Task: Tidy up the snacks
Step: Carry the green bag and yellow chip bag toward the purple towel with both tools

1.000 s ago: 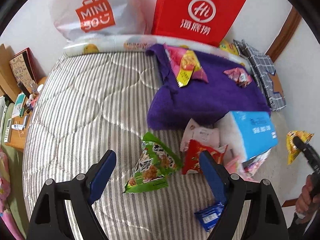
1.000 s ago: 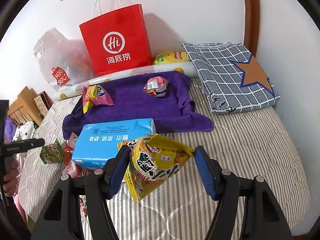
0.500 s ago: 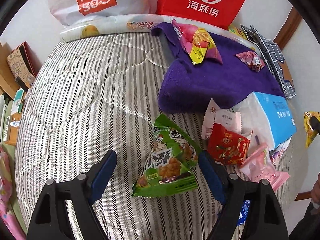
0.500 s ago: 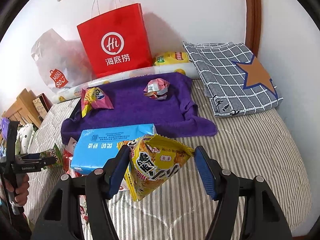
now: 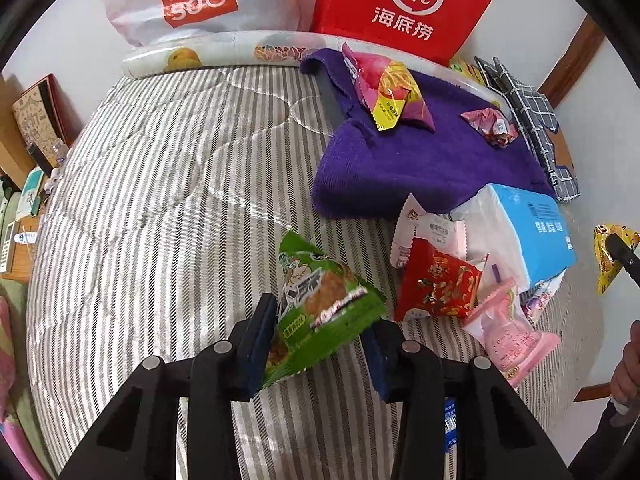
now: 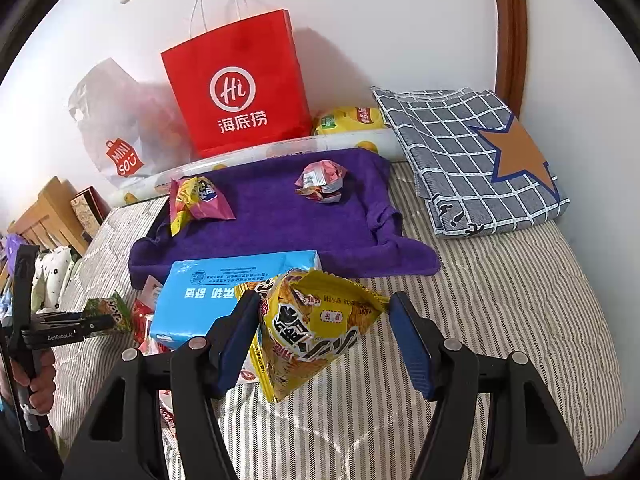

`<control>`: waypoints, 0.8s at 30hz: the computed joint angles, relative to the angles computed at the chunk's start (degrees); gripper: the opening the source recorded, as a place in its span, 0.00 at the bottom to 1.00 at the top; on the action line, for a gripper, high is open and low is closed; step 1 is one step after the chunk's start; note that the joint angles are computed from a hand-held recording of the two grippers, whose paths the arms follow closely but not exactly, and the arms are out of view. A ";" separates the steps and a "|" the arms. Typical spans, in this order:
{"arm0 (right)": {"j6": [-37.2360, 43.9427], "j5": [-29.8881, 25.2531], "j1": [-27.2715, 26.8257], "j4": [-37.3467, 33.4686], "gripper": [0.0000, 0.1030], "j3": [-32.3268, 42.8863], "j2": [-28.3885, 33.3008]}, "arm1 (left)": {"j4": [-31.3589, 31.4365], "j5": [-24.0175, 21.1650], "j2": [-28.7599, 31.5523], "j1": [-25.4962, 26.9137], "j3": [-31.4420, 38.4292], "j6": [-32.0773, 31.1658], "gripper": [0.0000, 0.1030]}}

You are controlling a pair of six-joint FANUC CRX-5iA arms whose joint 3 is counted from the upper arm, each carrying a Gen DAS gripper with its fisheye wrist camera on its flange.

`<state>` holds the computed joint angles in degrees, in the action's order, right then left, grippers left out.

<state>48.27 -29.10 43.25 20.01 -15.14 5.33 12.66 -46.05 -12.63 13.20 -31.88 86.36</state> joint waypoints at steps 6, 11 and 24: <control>0.10 0.44 0.02 -0.28 0.64 -1.54 -1.81 | -0.09 0.03 -2.76 -0.60 -0.71 1.04 0.36; -0.04 0.39 0.05 0.20 0.64 -3.40 -3.84 | -0.11 -0.15 -5.10 -1.54 -1.33 2.29 0.36; -2.86 0.25 0.59 3.34 0.64 -8.64 -10.11 | -0.29 0.28 -9.94 -6.50 -1.43 5.86 0.36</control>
<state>45.42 -28.85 43.84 23.35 -23.77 -4.78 12.37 -45.77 -22.57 6.69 -33.31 92.22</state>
